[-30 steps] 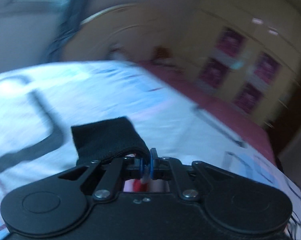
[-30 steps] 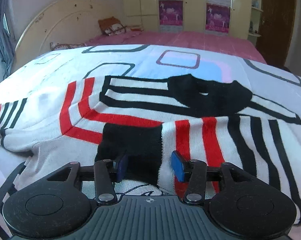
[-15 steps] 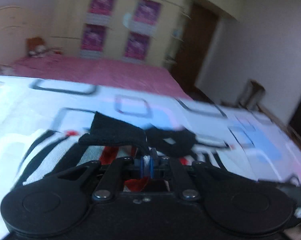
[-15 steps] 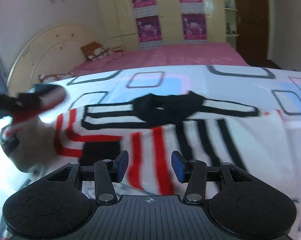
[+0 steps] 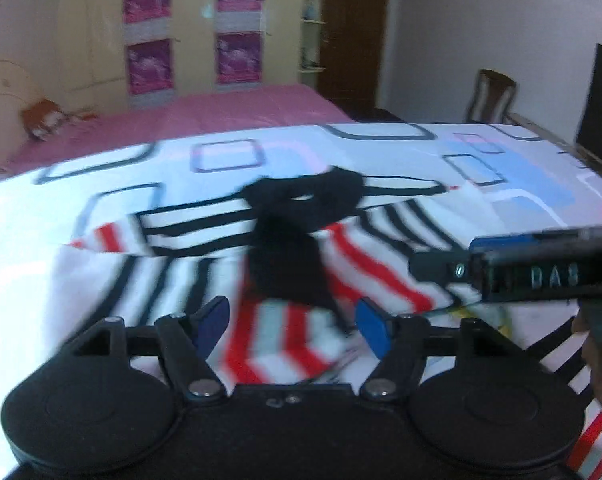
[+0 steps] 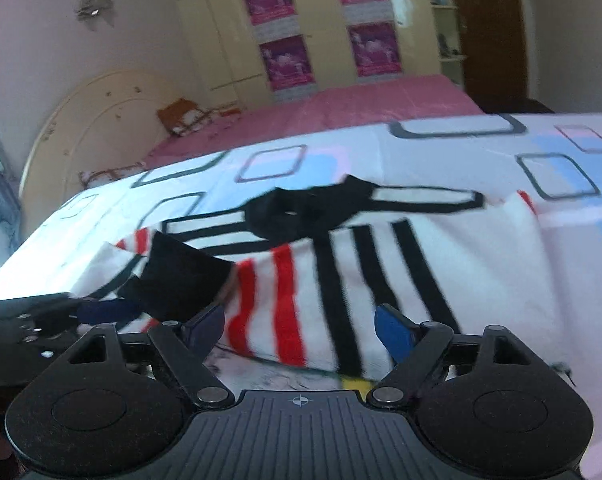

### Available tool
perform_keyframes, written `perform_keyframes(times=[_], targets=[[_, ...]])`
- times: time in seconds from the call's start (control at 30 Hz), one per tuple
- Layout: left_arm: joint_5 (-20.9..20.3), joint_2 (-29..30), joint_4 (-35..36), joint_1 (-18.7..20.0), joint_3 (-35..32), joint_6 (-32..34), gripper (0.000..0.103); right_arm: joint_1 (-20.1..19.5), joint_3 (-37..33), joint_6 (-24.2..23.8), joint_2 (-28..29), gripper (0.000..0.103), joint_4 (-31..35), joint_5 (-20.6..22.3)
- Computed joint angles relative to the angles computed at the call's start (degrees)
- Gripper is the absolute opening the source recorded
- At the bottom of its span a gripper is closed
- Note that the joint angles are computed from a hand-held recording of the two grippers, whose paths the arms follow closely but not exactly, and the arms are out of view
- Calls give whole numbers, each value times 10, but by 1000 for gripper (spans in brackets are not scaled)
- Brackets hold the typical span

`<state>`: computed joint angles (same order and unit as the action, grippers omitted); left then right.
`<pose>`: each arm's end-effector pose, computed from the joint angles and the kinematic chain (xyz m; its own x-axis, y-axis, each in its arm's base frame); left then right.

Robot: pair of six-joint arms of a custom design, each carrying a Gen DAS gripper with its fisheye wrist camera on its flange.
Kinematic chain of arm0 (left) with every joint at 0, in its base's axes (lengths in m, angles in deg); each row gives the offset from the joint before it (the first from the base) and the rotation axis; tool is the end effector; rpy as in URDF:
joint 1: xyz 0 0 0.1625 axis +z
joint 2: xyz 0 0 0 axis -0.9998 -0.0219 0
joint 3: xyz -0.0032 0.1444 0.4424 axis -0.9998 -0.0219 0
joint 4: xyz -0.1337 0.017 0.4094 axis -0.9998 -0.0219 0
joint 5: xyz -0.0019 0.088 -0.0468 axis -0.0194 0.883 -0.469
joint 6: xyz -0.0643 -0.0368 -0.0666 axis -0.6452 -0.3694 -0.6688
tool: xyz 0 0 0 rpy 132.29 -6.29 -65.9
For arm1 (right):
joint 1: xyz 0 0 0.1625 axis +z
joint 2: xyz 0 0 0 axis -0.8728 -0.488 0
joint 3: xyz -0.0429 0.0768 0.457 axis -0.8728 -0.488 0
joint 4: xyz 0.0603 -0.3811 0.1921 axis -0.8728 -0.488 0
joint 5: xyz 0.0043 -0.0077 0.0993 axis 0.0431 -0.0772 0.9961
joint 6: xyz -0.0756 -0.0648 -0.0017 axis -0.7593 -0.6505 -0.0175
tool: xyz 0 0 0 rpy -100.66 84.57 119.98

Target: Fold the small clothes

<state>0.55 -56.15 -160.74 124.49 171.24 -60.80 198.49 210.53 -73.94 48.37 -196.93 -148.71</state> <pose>-0.0404 -0.2744 0.2962 -0.6207 0.4782 -0.6214 0.7580 0.5687 -0.3194 0.3376 -0.2258 0.0059 -0.8928 -0.0705 0.4449 -0.3927 0.6054 -0.6923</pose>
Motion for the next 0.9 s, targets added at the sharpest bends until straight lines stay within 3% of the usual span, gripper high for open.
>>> perform_keyframes(times=[0.13, 0.27, 0.4, 0.47, 0.6, 0.67, 0.8, 0.9], targets=[[85, -99, 144, -23, -14, -57, 69, 2, -32, -23, 12, 82, 27, 33], [154, -152, 249, -23, -28, -101, 69, 5, -69, -46, 32, 81, 70, 52], [182, -156, 267, 7, -34, -118, 69, 7, -106, -71, 61, 80, 91, 33], [184, -147, 238, 23, -29, -101, 69, 5, -119, -75, 67, 64, 103, 25], [180, -115, 141, 51, -13, -40, 69, -3, -127, -67, 70, 61, 115, 17], [174, -76, 58, 71, -3, -5, 69, -8, -126, -63, 68, 28, 114, 15], [162, -34, -41, 90, 7, 35, 67, -13, -111, -44, 58, 8, 94, 9], [156, -8, -92, 97, 10, 60, 67, -15, -93, -32, 43, 6, 61, 6]])
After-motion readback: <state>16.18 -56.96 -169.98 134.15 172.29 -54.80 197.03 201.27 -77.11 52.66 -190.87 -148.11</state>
